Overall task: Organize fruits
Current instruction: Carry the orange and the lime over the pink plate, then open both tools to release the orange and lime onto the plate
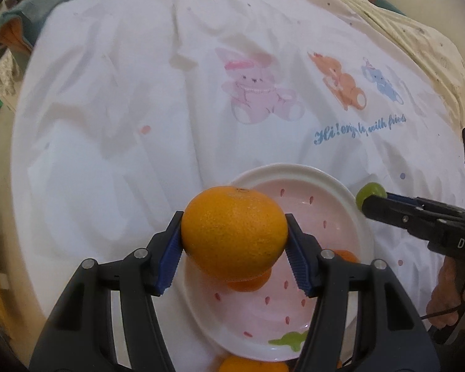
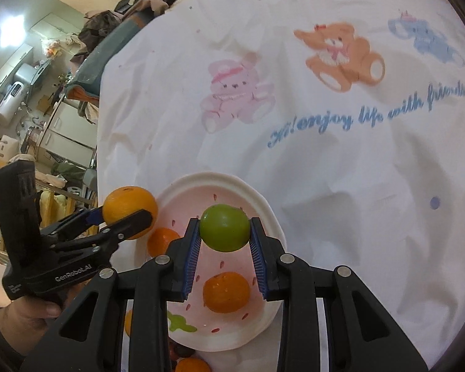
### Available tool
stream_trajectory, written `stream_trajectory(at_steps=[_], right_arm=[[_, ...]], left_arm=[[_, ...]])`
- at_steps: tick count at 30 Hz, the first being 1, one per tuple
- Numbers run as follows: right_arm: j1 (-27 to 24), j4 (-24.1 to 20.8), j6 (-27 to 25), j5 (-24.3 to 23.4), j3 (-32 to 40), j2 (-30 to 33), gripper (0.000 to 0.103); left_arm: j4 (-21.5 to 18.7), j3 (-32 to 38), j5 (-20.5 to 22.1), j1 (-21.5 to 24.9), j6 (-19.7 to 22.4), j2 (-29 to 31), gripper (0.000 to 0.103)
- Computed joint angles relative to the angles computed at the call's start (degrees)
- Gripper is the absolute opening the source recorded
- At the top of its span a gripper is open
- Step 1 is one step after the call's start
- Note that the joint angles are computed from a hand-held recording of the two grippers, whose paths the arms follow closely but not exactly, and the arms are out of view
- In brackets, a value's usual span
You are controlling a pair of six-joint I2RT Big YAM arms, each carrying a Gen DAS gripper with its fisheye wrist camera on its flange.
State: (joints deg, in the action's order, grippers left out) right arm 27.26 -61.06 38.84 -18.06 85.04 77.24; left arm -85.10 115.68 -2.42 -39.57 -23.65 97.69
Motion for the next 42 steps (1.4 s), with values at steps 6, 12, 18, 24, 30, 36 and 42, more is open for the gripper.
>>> stream_trajectory(at_steps=[6, 12, 18, 24, 30, 36, 42], right_arm=[[-0.44, -0.65, 0.69, -2.38, -1.53, 0.38, 0.033], [-0.74, -1.75, 1.19, -2.76, -2.04, 0.50, 0.035], [-1.18, -1.56, 1.57, -2.91, -2.46, 0.03, 0.036], [-1.08, -1.29, 1.55, -2.61, -1.86, 0.09, 0.036], [-1.93, -1.38, 3.30, -0.94, -1.59, -0.71, 0.054], [-2.32, -1.37, 4.02, 0.92, -1.05, -1.44, 0.060], [-1.77, -1.45, 3.50, 2.72, -0.08, -2.36, 0.072]], left_arm=[[4.40, -2.50, 2.26, 0.34, 0.60, -0.51, 0.058], [5.27, -2.39, 1.76, 0.33, 1.75, 0.16, 0.059], [4.82, -1.73, 3.89, 0.93, -0.30, 0.85, 0.059], [5.40, -1.46, 4.82, 0.78, -0.08, 0.52, 0.083], [5.78, -1.27, 3.42, 0.90, -0.17, -0.10, 0.083], [6.36, -1.73, -0.59, 0.78, -0.59, -1.06, 0.083], [8.07, -3.10, -3.31, 0.41, 0.06, -3.03, 0.083]])
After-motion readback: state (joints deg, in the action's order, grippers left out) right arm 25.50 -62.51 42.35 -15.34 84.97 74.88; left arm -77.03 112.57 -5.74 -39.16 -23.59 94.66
